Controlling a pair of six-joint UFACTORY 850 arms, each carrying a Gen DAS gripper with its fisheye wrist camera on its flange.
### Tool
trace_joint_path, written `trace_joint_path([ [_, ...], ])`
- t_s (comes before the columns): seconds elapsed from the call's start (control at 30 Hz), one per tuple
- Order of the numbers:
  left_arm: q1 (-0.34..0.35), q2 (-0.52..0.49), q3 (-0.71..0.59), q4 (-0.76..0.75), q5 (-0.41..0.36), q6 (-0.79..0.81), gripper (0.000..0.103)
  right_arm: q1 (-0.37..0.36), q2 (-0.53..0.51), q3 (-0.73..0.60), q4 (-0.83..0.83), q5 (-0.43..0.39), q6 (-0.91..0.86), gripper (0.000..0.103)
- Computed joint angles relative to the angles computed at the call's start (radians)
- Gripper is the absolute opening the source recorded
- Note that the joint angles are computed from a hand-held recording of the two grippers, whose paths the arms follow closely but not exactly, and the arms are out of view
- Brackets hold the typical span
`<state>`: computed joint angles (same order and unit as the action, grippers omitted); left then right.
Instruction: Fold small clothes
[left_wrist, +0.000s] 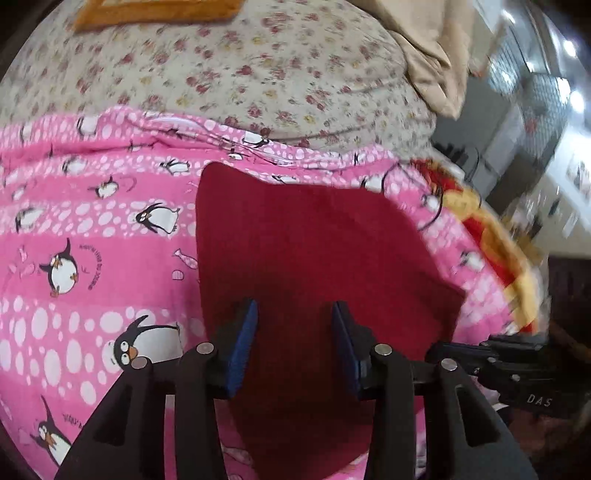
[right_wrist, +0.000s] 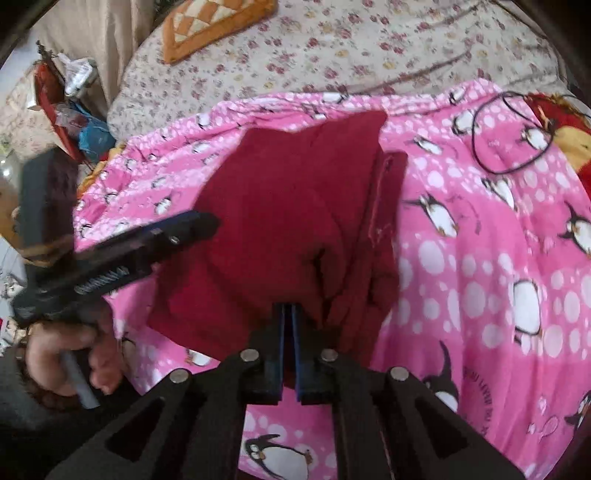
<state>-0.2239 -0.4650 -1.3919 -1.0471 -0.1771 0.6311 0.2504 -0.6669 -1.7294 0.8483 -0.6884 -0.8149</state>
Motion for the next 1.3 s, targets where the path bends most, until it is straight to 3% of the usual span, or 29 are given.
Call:
trace_joint_path([
  [0.1, 0.035, 0.019, 0.002, -0.175, -0.009, 0.16, 0.037, -0.044, 0.037, 0.046, 0.268, 0.002, -0.181, 0.016],
  [0.13, 0.045, 0.019, 0.0, -0.197, -0.007, 0.185, 0.05, -0.058, 0.043, 0.056, 0.362, 0.017, -0.239, 0.039],
  [0.17, 0.057, 0.011, -0.008, -0.219, -0.012, 0.208, 0.057, -0.064, 0.047, 0.063, 0.414, 0.046, -0.263, 0.073],
  [0.2, 0.077, -0.003, -0.02, -0.236, -0.034, 0.214, 0.066, -0.065, 0.047, 0.063, 0.443, 0.099, -0.262, 0.083],
  [0.23, 0.09, -0.018, -0.034, -0.211, -0.058, 0.177, 0.066, -0.069, 0.038, 0.052, 0.475, 0.143, -0.26, 0.087],
  [0.27, 0.104, -0.036, -0.052, -0.18, -0.09, 0.133, 0.066, -0.072, 0.021, 0.033, 0.487, 0.144, -0.246, 0.087],
  [0.33, 0.131, -0.078, -0.083, -0.215, -0.178, 0.131, 0.066, -0.089, -0.045, -0.051, 0.47, 0.022, -0.164, 0.087],
  [0.4, 0.149, -0.109, -0.093, -0.321, -0.261, 0.216, 0.066, -0.094, -0.121, -0.149, 0.439, -0.075, -0.115, 0.087],
  [0.47, 0.153, -0.125, -0.086, -0.412, -0.316, 0.316, 0.066, -0.08, -0.175, -0.232, 0.331, -0.094, -0.056, 0.086],
  [0.6, 0.142, -0.118, -0.05, -0.525, -0.336, 0.513, 0.075, -0.065, -0.284, -0.376, 0.152, -0.157, 0.072, 0.087],
  [0.7, 0.145, -0.127, -0.061, -0.54, -0.349, 0.516, 0.078, -0.072, -0.313, -0.405, 0.197, -0.187, 0.027, 0.089],
  [0.8, 0.148, -0.124, -0.053, -0.571, -0.357, 0.538, 0.078, -0.078, -0.375, -0.491, 0.266, -0.261, 0.004, 0.08],
  [0.83, 0.151, -0.124, -0.052, -0.576, -0.371, 0.537, 0.078, -0.078, -0.381, -0.499, 0.278, -0.26, -0.007, 0.069],
  [0.87, 0.157, -0.123, -0.05, -0.582, -0.399, 0.53, 0.078, -0.08, -0.383, -0.502, 0.288, -0.27, -0.007, 0.067],
  [1.0, 0.174, -0.123, -0.046, -0.592, -0.481, 0.514, 0.078, -0.084, -0.364, -0.468, 0.31, -0.247, -0.009, 0.064],
  [1.23, 0.14, -0.136, -0.076, -0.524, -0.388, 0.507, 0.079, -0.072, -0.365, -0.466, 0.255, -0.23, 0.014, 0.076],
  [1.27, 0.138, -0.131, -0.069, -0.544, -0.378, 0.526, 0.077, -0.069, -0.367, -0.47, 0.252, -0.223, 0.007, 0.072],
  [1.3, 0.14, -0.126, -0.06, -0.573, -0.382, 0.551, 0.064, -0.068, -0.365, -0.465, 0.256, -0.215, 0.002, 0.067],
])
